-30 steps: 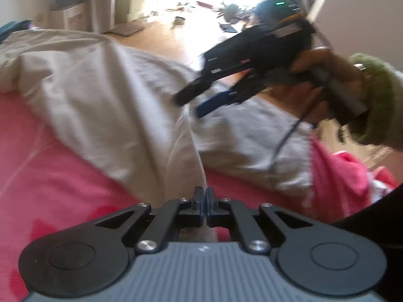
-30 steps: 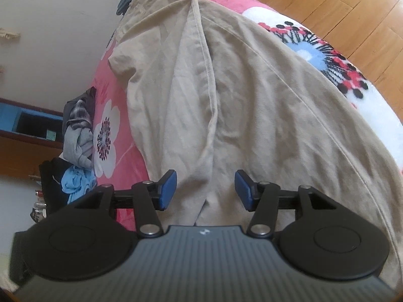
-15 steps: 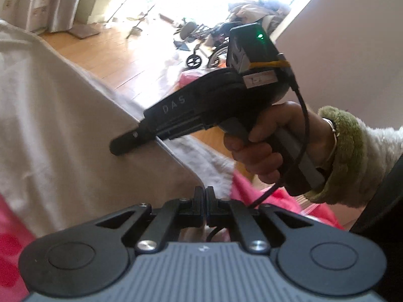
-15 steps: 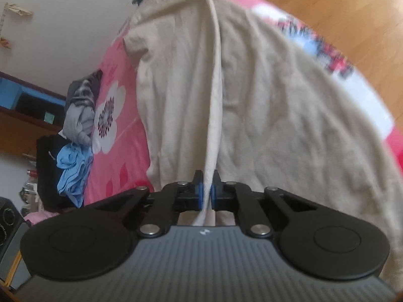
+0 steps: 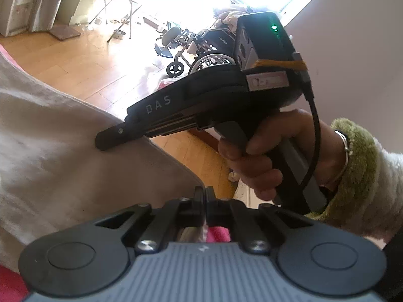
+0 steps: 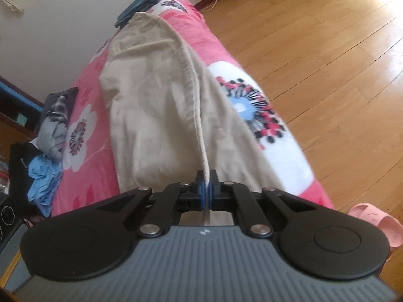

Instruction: Fold clothes

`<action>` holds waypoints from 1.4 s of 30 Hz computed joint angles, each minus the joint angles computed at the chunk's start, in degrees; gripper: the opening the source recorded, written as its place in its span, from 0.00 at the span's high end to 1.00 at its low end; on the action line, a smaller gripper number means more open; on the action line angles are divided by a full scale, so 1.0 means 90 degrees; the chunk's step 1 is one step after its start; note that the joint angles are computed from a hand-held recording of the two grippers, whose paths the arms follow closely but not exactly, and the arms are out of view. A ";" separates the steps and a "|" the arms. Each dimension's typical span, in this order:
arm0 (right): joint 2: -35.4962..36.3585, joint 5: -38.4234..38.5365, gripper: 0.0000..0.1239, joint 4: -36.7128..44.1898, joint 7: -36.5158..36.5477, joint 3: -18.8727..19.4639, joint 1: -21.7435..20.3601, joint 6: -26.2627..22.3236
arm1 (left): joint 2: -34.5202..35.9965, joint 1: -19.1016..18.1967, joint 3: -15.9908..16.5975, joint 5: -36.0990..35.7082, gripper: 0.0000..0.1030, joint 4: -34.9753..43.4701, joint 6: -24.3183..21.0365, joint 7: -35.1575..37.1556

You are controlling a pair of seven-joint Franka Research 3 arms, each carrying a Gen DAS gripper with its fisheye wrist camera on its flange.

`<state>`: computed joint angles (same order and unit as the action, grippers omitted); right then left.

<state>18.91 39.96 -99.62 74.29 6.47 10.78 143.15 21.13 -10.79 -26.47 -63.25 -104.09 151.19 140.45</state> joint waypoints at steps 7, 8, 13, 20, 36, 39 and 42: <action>0.0050 -0.0302 0.99 -0.0014 0.0086 -0.0115 -0.0038 -0.0066 | 0.0506 -0.0078 -0.0021 0.0523 0.98 0.0428 -0.0107 -0.0401; 0.0084 -0.0280 0.99 -0.0010 0.0084 -0.0111 -0.0065 -0.0094 | 0.0589 -0.0089 -0.0026 0.0644 0.98 0.0487 -0.0103 -0.0508; 0.0324 -0.0087 0.99 0.0072 -0.0136 -0.0038 -0.0224 -0.0252 | 0.0972 -0.0046 -0.0091 0.1321 0.92 0.0811 -0.0369 -0.1175; 0.0138 0.0367 0.96 -0.0244 -0.0753 -0.0020 -0.0517 -0.0464 | 0.0475 0.0695 -0.0406 0.0709 0.64 0.0326 -0.0864 -0.0283; -0.1107 0.0551 0.96 -0.1877 -0.1236 -0.0395 -0.0442 -0.0390 | -0.0170 0.0449 0.0533 0.0936 0.64 -0.0600 -0.1592 -0.0912; -0.1271 0.0603 0.96 -0.2055 -0.1278 -0.0437 -0.0416 -0.0414 | -0.0447 0.0375 0.0535 0.0916 0.65 -0.0984 -0.1486 -0.0847; -0.1489 -0.0165 0.98 -0.2384 -0.1286 -0.0475 -0.0232 0.0097 | -0.0567 0.0262 0.0627 0.1162 0.65 -0.1115 -0.1426 -0.0899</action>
<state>5.51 38.48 -121.08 62.71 2.19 8.70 144.03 16.03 -8.43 -20.83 -52.79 -114.13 138.35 132.36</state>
